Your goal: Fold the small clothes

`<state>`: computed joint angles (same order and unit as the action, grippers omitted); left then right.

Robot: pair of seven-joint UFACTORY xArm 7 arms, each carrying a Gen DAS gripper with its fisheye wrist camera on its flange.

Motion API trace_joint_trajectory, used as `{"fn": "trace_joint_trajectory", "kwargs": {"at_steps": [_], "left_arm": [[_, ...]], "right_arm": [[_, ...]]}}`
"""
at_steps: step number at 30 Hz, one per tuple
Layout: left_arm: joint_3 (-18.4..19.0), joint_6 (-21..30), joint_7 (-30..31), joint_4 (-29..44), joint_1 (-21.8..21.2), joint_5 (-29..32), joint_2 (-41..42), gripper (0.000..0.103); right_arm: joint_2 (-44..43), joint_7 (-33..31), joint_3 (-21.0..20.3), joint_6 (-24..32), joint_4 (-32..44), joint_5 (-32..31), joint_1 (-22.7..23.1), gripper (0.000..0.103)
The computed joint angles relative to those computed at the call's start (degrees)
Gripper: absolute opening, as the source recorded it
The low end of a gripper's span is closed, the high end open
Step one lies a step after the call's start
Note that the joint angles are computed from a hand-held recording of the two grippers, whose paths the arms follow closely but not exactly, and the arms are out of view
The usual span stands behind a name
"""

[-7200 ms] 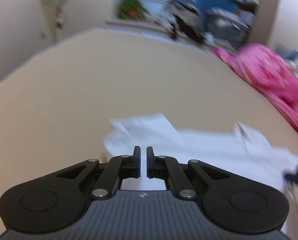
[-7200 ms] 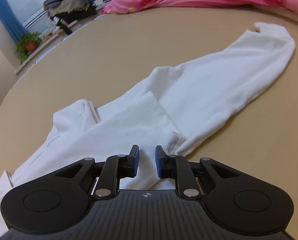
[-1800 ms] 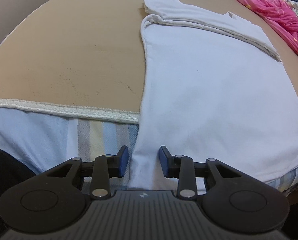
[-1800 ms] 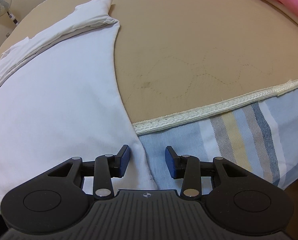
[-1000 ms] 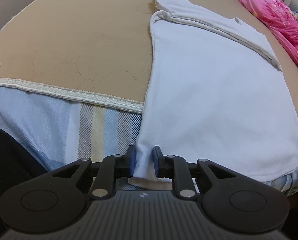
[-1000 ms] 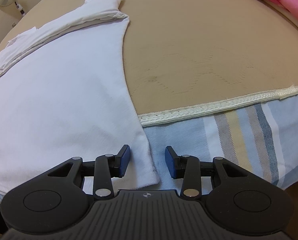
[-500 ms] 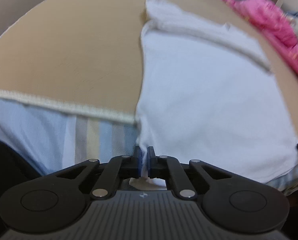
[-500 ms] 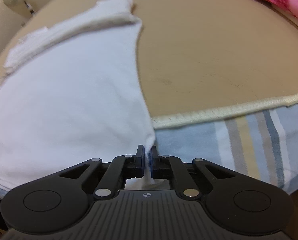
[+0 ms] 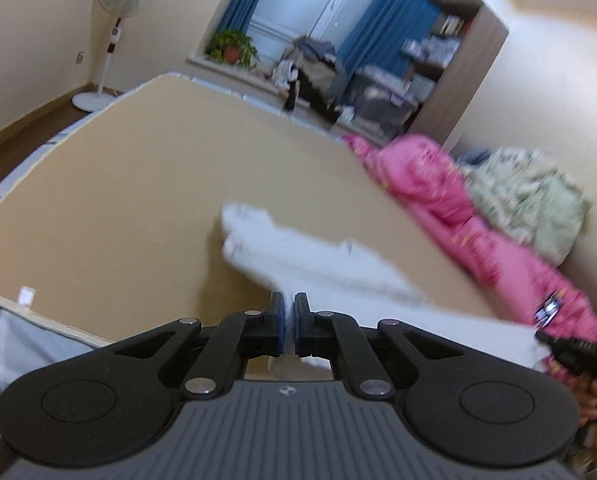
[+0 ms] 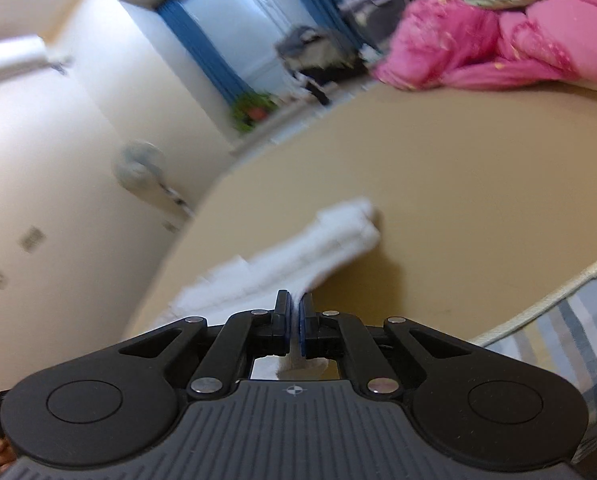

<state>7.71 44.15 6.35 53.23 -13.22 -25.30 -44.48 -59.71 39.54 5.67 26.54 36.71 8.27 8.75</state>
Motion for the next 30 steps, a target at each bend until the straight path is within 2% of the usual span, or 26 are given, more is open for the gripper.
{"fn": "trace_joint_trajectory", "kwargs": {"at_steps": [3,5,8,10,12,13,14,15,16,17,18,19,20,21,22,23,24,27,30], "left_arm": [[1.6,6.4,-0.8,3.4,0.8,1.3,-0.6,0.004],[2.1,9.8,-1.8,5.5,1.5,1.7,1.8,0.004],[2.1,7.5,-0.1,7.8,1.4,0.6,9.5,0.004],[2.7,4.7,2.8,12.2,0.7,-1.6,18.4,0.004],[1.8,3.8,4.3,19.9,1.9,-4.7,29.7,0.005],[0.9,3.7,4.6,24.9,3.0,-5.9,35.7,0.005],[1.7,1.7,2.5,29.8,1.7,-5.2,41.7,0.005],[1.2,1.9,1.4,35.1,2.5,-5.7,47.1,0.006],[0.4,1.6,2.2,39.6,3.3,-7.2,51.6,0.008],[-0.5,1.3,3.1,43.8,3.9,-6.7,55.8,0.01],[-0.9,0.9,2.4,46.8,4.1,-4.2,58.9,0.015],[-1.2,0.3,1.4,48.2,4.3,-2.6,60.8,0.023],[-2.1,-1.2,1.9,47.1,5.2,-3.3,61.2,0.027],[-3.2,-1.8,3.3,45.6,6.6,-5.2,61.1,0.031],[-4.7,-1.0,3.1,44.8,8.2,-5.2,61.2,0.031],[-3.8,1.9,0.8,46.2,7.8,-2.8,62.4,0.031],[-4.0,2.4,-0.5,46.9,8.1,-1.3,63.1,0.031],[-6.9,0.3,1.7,49.0,10.0,-1.6,65.3,0.039],[-8.9,1.7,-0.9,54.3,11.0,0.2,69.7,0.04]], "right_arm": [[-3.2,0.1,-1.3,5.1,1.5,1.1,1.6,0.003],[-2.1,0.3,-2.2,6.8,2.4,2.0,1.9,0.003],[3.6,-1.8,-4.5,4.8,3.2,3.1,2.6,0.003],[12.1,-4.4,-7.3,3.1,6.3,3.9,3.2,0.003],[21.9,-8.1,-10.9,0.0,10.4,6.3,5.0,0.003],[27.5,-10.4,-10.7,0.1,13.8,8.5,3.3,0.003],[33.3,-11.6,-12.1,-0.1,17.5,9.0,3.6,0.003],[39.3,-12.3,-15.7,-1.1,21.4,10.1,6.3,0.004],[43.6,-12.8,-17.4,-2.3,24.4,12.0,7.7,0.005],[47.5,-12.3,-17.5,-3.6,26.9,11.5,7.3,0.006],[50.8,-10.0,-15.7,-4.6,28.8,8.6,4.5,0.007],[53.1,-5.8,-11.5,-5.2,30.0,3.3,-0.6,0.012],[54.3,-4.0,-8.6,-7.2,29.7,0.0,-3.8,0.015],[54.8,-4.6,-7.7,-8.7,28.8,-0.8,-4.6,0.024],[55.3,-7.1,-9.0,-7.8,28.7,0.7,-3.1,0.027],[56.5,-11.6,-8.9,-4.5,30.1,4.6,-3.1,0.027],[57.4,-14.4,-8.4,-3.3,31.0,6.2,-3.5,0.027],[60.4,-19.3,-6.4,-3.7,33.6,6.2,-5.0,0.033],[63.6,-21.4,-5.0,-3.6,36.1,6.8,-5.6,0.034]]}}
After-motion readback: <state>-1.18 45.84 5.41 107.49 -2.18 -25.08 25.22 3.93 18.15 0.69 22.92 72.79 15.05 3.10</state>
